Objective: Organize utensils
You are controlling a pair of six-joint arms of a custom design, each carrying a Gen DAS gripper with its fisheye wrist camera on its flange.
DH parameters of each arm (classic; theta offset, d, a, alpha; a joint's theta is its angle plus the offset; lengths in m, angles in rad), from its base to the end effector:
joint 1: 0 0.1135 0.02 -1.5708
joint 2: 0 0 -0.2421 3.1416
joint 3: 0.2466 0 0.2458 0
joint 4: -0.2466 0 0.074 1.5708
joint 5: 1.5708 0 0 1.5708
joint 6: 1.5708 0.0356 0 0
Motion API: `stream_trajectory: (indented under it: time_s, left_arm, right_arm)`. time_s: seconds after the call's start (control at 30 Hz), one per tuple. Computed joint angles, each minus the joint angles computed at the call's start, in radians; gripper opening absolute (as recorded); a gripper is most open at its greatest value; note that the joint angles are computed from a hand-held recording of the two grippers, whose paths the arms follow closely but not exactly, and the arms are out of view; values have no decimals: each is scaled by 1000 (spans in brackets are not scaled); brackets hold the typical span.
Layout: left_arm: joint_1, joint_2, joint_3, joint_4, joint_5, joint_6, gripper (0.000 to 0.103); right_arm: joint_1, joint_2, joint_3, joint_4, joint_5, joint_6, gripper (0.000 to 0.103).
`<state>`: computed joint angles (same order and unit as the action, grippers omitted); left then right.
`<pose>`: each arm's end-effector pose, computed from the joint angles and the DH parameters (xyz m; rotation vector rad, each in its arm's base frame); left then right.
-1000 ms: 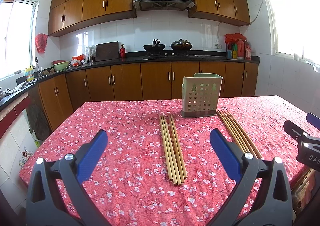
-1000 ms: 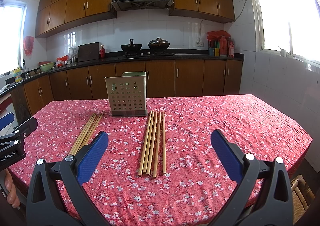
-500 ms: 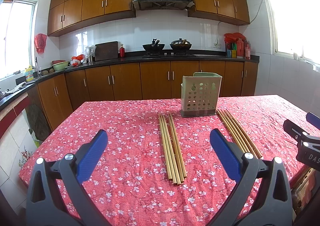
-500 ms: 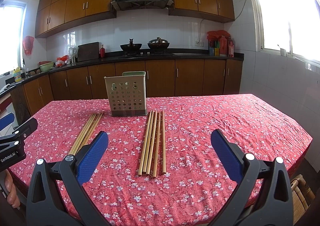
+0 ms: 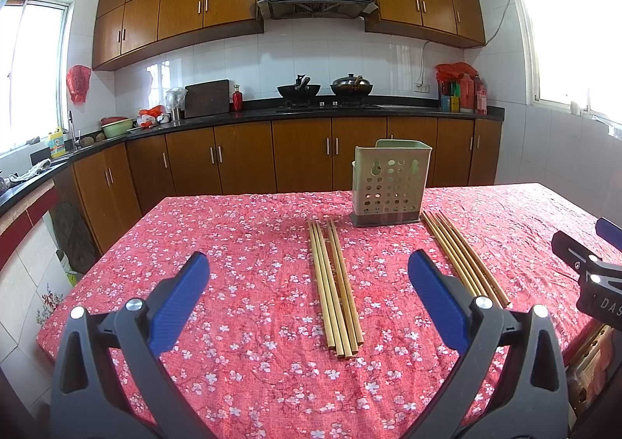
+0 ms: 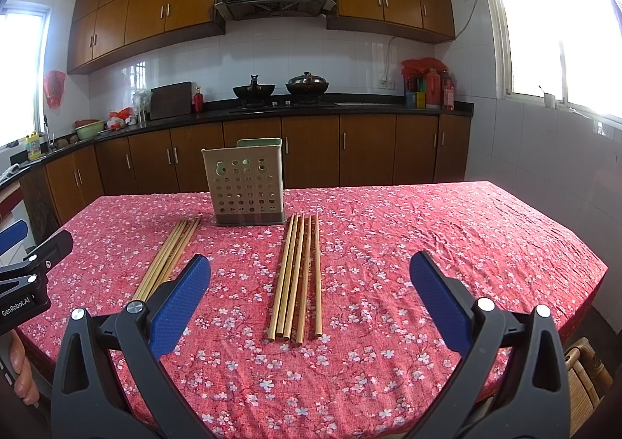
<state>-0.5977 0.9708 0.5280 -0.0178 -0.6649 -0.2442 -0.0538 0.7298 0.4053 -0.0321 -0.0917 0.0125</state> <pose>0.1907 -0.1033 0.2201 -0.0659 1.9288 0.1165 0.1871 -0.0068 0.2176 0.0025 1.9263 0.0607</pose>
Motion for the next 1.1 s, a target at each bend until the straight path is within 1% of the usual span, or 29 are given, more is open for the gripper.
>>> stream_trajectory:
  time_s: [0.67, 0.73, 0.83, 0.93, 0.97, 1.0, 1.1]
  left_arm:
    - [1, 2, 2, -5, 0, -3, 99]
    - [10, 6, 7, -18, 12, -14, 99]
    - [59, 58, 34, -36, 66, -38, 99]
    - [121, 131, 58, -49, 126, -64, 99]
    - [145, 147, 63, -51, 151, -68, 99]
    - [166, 174, 63, -44, 174, -76, 99]
    - [243, 241, 99, -67, 235, -84, 99]
  right_arm:
    - [-14, -8, -1, -10, -11, -5, 101]
    - [-15, -2, 1, -15, -4, -9, 101]
    - [-34, 56, 27, -26, -14, -6, 101]
    - [-72, 189, 64, -11, -14, -10, 101]
    - [-65, 210, 72, -19, -5, -3, 101]
    - [-84, 265, 97, -27, -21, -3, 101]
    - [-126, 438, 188, -52, -88, 0, 101]
